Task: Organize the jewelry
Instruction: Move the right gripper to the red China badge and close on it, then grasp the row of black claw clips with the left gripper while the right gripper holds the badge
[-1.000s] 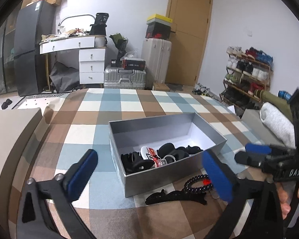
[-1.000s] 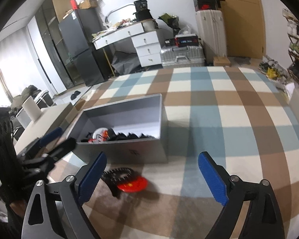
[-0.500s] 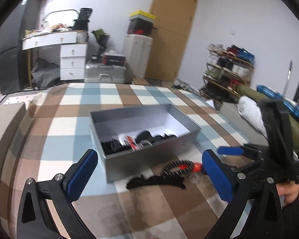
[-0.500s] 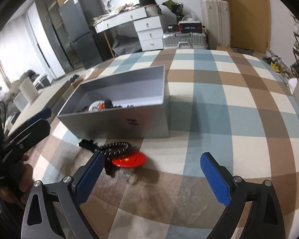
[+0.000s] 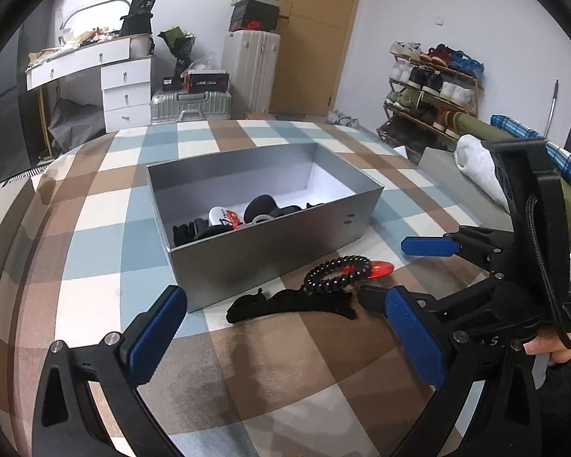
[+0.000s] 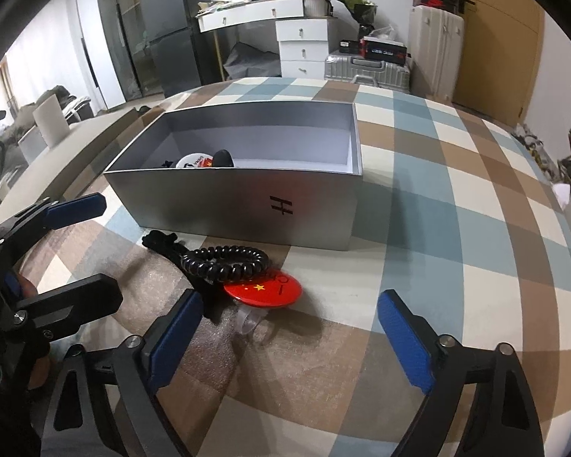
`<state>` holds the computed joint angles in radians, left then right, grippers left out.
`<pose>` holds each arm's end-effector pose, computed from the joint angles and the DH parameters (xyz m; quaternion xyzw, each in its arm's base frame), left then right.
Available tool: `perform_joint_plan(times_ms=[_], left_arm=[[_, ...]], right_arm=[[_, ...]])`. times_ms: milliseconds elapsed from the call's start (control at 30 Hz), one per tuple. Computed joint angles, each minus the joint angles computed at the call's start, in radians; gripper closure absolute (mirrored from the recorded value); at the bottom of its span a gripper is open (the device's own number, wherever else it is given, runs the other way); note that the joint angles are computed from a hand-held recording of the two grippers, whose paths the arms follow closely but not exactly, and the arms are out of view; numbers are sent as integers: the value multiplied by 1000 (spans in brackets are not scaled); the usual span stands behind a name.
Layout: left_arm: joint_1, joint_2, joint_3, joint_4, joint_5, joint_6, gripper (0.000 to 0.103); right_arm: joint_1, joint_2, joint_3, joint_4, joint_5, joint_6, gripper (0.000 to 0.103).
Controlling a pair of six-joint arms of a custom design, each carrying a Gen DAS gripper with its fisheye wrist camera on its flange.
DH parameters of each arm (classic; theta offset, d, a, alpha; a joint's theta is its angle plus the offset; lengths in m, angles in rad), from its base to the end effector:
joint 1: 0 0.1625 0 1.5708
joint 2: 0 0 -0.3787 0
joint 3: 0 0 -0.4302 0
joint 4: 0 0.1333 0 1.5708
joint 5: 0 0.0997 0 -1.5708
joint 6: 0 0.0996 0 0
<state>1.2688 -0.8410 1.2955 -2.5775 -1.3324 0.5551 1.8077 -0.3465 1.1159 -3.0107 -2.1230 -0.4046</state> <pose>-0.0807 -0.7862 0.2258 0.3675 0.8824 -0.2541 0.1477 0.2656 -0.7548 -0.0127 0.2013 -0.8905 0.2939 0.2830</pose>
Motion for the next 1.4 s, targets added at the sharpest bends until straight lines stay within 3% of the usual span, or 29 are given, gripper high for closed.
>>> perform_joint_plan(times_ms=[133, 300, 567, 800, 1033, 1400], left_arm=[[-3, 0, 2, 3, 22, -5, 1], [-3, 3, -3, 12, 33, -17, 1], [-4, 6, -6, 14, 43, -24, 1], [-4, 8, -8, 15, 46, -25, 1], [-2, 11, -14, 23, 45, -28, 1], [-7, 19, -37, 126, 59, -37, 1]], right_arm=[[-5, 2, -11, 25, 6, 20, 26], [-3, 6, -16, 34, 14, 12, 28], [0, 13, -31, 54, 30, 17, 42], [-1, 8, -25, 60, 57, 35, 62], [6, 2, 5, -13, 53, 7, 62], [-17, -102, 168, -172, 149, 61, 62]])
